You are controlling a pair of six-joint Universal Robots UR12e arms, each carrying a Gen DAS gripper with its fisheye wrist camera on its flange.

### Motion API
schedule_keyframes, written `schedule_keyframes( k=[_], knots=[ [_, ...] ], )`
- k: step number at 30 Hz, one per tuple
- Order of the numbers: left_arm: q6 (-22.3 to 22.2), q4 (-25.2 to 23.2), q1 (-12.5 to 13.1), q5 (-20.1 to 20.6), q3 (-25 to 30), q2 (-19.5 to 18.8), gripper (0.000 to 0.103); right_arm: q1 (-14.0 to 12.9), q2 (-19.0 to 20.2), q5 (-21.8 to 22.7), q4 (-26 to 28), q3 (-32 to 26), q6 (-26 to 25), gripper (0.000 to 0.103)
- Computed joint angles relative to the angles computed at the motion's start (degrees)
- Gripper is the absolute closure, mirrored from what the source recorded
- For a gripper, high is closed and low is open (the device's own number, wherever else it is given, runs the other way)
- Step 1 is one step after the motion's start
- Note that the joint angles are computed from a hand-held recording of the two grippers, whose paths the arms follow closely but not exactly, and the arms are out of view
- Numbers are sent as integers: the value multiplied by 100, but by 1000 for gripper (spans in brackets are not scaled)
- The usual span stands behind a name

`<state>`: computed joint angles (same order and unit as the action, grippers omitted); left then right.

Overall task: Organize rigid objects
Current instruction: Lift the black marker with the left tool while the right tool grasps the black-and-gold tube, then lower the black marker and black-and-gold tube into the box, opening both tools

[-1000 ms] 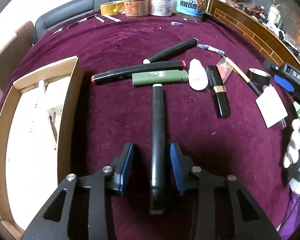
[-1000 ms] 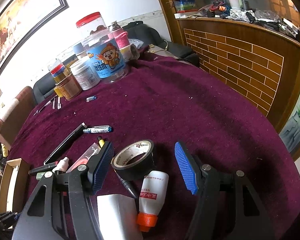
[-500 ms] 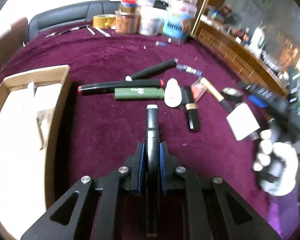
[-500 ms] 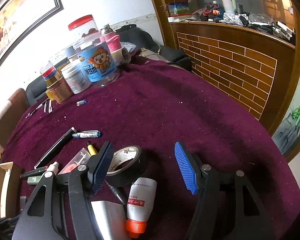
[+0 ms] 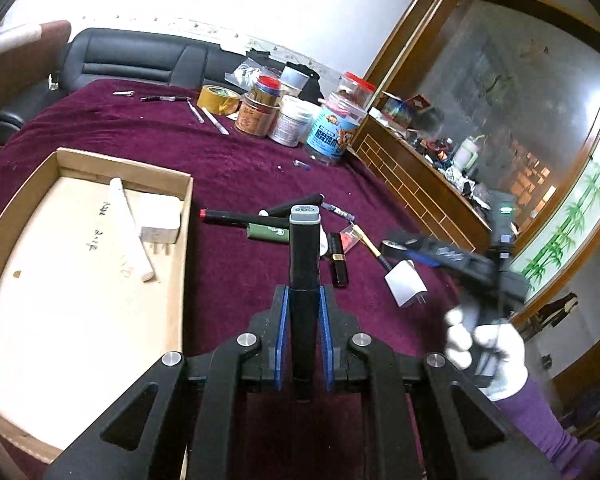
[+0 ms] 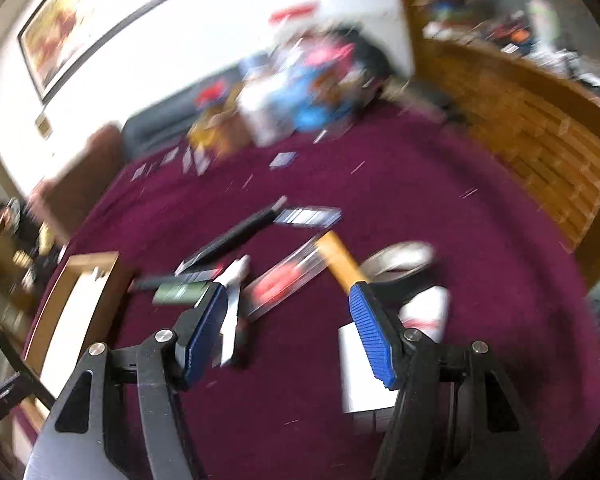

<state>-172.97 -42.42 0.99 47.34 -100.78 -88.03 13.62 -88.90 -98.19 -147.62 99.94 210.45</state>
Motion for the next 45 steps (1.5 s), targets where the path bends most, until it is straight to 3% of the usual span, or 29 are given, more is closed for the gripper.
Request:
schedule_keyframes(
  k=[1, 4, 6, 10, 12, 14, 19, 25, 32, 35, 39, 41, 45],
  knots=[
    [-5, -10, 36, -27, -32, 34, 92, 8, 103, 151, 150, -98, -41, 42],
    [-54, 49, 172, -49, -107, 106, 92, 48, 372, 316, 474, -347, -190, 66],
    [-100, 144, 245, -56, -174, 155, 91, 68, 471, 422, 564, -420, -132, 67],
    [-272, 283, 401, -74, -247, 185, 92, 196, 723, 50, 928, -719, -210, 69],
    [-344, 318, 453, -93, -275, 198, 91, 272, 829, -253, 1007, -815, -289, 81],
    [-406, 326, 529, -163, -301, 206, 92, 273, 840, -234, 1040, -828, -321, 87],
    [-517, 389, 692, -280, -333, 203, 91, 199, 678, 96, 935, -668, -257, 88],
    [-552, 315, 904, -470, -294, 174, 91, 100, 406, 1228, 129, -390, -25, 88],
    [-513, -24, 1003, -358, -9, -12, 91, 274, 593, 2287, -356, -685, -224, 88],
    [-274, -340, 910, 77, 260, -184, 91, 368, 843, 2814, -249, -986, -268, 88],
    [-137, -898, 752, 553, 766, -630, 91, 614, 1307, 2878, 284, -1574, -553, 88],
    [-217, -1219, 748, 467, 991, -875, 91, 692, 1579, 3011, 666, -1908, -627, 88],
    [-389, -1516, 693, 567, 1298, -1215, 91, 828, 2040, 2752, 1239, -2517, -756, 88]
  ],
)
